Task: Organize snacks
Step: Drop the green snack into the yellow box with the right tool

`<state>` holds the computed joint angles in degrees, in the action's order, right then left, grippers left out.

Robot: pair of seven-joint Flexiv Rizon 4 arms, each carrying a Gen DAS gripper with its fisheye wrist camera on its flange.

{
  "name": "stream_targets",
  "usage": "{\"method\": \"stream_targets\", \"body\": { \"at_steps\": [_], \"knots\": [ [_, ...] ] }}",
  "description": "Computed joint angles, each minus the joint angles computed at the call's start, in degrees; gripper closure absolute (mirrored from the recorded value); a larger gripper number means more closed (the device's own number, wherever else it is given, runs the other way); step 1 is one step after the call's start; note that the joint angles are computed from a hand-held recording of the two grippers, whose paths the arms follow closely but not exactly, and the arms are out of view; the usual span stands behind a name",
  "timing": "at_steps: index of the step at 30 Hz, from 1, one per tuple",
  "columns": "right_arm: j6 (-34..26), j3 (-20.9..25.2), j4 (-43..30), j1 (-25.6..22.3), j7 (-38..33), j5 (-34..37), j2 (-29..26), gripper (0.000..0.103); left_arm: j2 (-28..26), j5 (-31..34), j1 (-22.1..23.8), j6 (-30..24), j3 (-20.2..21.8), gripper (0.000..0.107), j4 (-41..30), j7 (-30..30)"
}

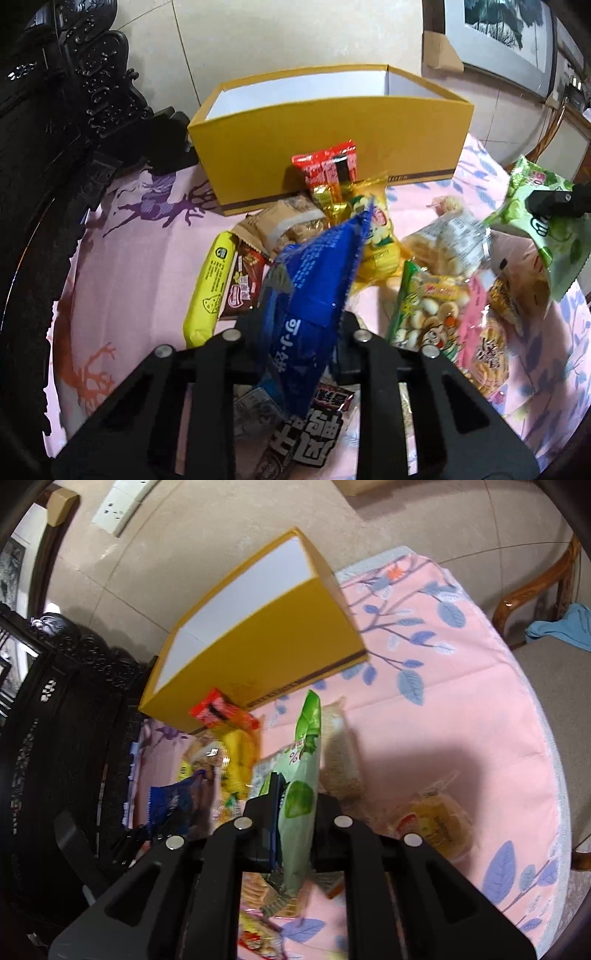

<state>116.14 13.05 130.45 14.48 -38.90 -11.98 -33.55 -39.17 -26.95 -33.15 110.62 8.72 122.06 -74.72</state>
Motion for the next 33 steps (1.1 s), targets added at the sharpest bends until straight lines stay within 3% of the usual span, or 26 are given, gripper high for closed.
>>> {"method": "stream_targets", "body": {
  "at_steps": [12,21,26,30,33],
  "knots": [
    [2.14,2.12,-2.28,-0.61,1.41,-3.42,0.4,0.091,4.67,4.89,6.29,4.06,-6.21,0.088,2.08,-3.27],
    [2.16,0.92,-6.41,-0.78,1.61,-5.24,0.53,0.091,7.38,8.1,10.86,7.2,-9.77,0.088,0.54,-6.22],
    [1.47,-0.42,-11.98,-1.13,0.5,-6.63,-0.33,0.091,6.03,12.95,15.99,8.5,-13.32,0.09,-6.67,-6.62],
    [-0.28,-2.66,-20.0,-0.28,-0.86,-6.38,-2.94,0.091,1.63,10.97,14.29,7.1,-10.94,0.09,-17.66,-3.38],
    [-5.14,-5.44,-28.43,1.45,-2.15,-6.26,-6.39,0.091,-4.22,9.79,17.7,-0.88,-14.09,0.09,-30.42,-2.95]
  ]
}}
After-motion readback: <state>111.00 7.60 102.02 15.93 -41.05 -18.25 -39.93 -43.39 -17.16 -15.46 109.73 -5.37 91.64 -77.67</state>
